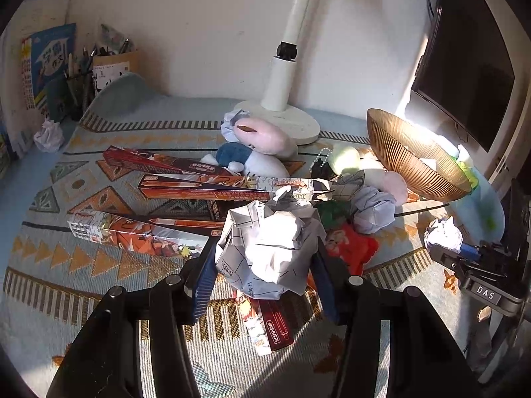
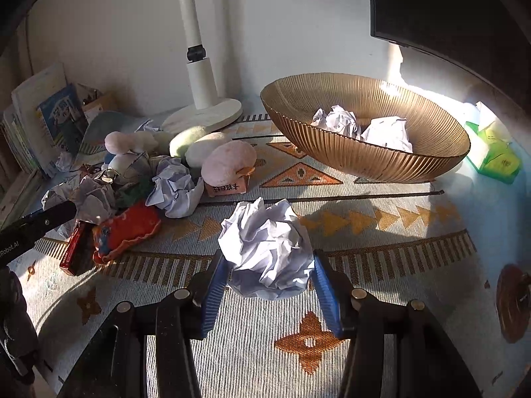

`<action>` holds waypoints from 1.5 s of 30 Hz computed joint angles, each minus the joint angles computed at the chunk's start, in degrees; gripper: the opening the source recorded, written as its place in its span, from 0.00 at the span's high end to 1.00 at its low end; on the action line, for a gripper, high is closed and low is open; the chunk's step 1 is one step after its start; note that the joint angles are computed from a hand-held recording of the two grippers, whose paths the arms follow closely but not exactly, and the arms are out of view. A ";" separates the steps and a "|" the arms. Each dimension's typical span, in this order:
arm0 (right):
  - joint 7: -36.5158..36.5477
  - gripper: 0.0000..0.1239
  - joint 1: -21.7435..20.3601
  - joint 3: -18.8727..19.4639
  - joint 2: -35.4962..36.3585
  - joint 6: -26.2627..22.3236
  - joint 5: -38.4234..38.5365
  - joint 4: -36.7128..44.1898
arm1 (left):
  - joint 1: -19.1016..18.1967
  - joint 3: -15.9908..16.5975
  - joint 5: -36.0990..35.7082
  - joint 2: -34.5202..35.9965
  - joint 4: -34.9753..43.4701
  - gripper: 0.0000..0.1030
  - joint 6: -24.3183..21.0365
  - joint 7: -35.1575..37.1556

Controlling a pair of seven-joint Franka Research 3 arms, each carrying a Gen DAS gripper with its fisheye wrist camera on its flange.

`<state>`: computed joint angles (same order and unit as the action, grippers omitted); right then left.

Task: Organize objects
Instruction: 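Drop the paper ball from the right tool into the amber bowl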

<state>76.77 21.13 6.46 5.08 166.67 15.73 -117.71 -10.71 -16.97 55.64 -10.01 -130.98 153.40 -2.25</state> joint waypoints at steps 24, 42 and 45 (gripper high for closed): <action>10.71 0.47 -7.62 -3.54 13.15 -8.49 2.80 26.23 | -9.83 2.06 -22.72 44.59 63.69 0.35 -8.63 38.80; -4.30 0.32 -3.75 0.51 -3.07 -2.76 10.43 5.63 | -15.91 12.26 3.18 9.80 21.61 0.18 1.86 3.34; -4.31 0.29 -1.93 0.67 -3.40 -0.57 9.12 3.02 | -13.84 9.71 7.66 0.73 11.83 0.06 -4.04 -4.91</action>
